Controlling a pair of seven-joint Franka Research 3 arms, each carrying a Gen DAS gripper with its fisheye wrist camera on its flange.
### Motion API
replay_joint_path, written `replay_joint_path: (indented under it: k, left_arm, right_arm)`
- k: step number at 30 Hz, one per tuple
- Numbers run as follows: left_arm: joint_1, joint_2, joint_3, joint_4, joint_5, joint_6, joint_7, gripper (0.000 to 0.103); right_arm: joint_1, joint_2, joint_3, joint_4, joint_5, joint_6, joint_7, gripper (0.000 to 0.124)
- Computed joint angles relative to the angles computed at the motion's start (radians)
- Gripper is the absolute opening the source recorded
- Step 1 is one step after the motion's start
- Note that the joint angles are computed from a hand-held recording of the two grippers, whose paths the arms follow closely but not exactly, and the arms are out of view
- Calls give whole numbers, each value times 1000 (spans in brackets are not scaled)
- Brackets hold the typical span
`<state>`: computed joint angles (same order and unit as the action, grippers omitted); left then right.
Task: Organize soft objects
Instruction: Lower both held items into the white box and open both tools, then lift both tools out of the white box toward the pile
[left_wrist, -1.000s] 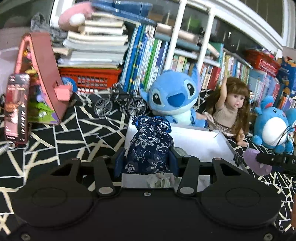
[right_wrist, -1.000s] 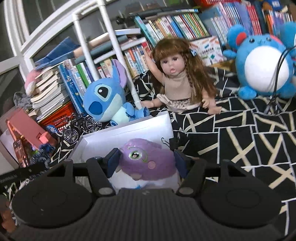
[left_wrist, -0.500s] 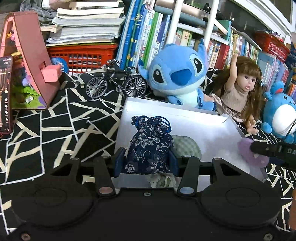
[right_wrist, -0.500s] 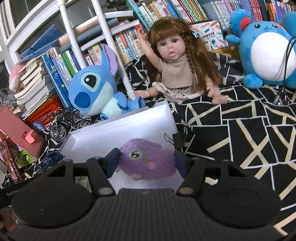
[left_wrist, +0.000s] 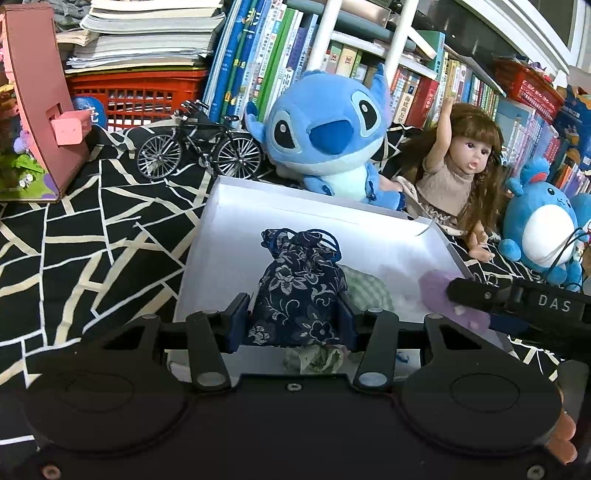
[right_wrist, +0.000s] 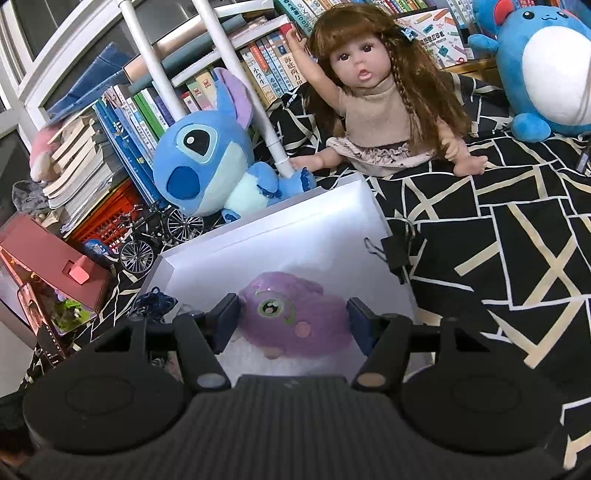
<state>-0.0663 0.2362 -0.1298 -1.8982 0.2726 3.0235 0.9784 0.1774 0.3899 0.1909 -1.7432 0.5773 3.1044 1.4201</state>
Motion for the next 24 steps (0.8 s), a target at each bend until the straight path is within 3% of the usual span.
replay_joint_path:
  k: [3, 6, 8, 15, 19, 24]
  left_arm:
    - [-3, -4, 4, -7, 2, 5, -8, 47]
    - [-20, -17, 31, -16, 45, 2, -37, 48]
    - [-24, -24, 40, -21, 75, -3, -46, 48]
    - [34, -26, -22, -32, -20, -6, 32, 51]
    - [27, -25, -18, -40, -29, -1, 40, 57]
    - [10, -32, -3, -43, -9, -6, 29, 68]
  right_arm:
    - [37, -1, -46, -4, -31, 5, 36, 66]
    - [192, -13, -235, -31, -177, 16, 175, 66]
    - [232, -15, -291, -41, -239, 10, 230, 66]
    - [151, -13, -217, -47, -277, 3, 267, 66]
    - [140, -16, -205, -51, -291, 4, 269, 67]
    - [82, -26, -135, -64, -250, 16, 227, 70]
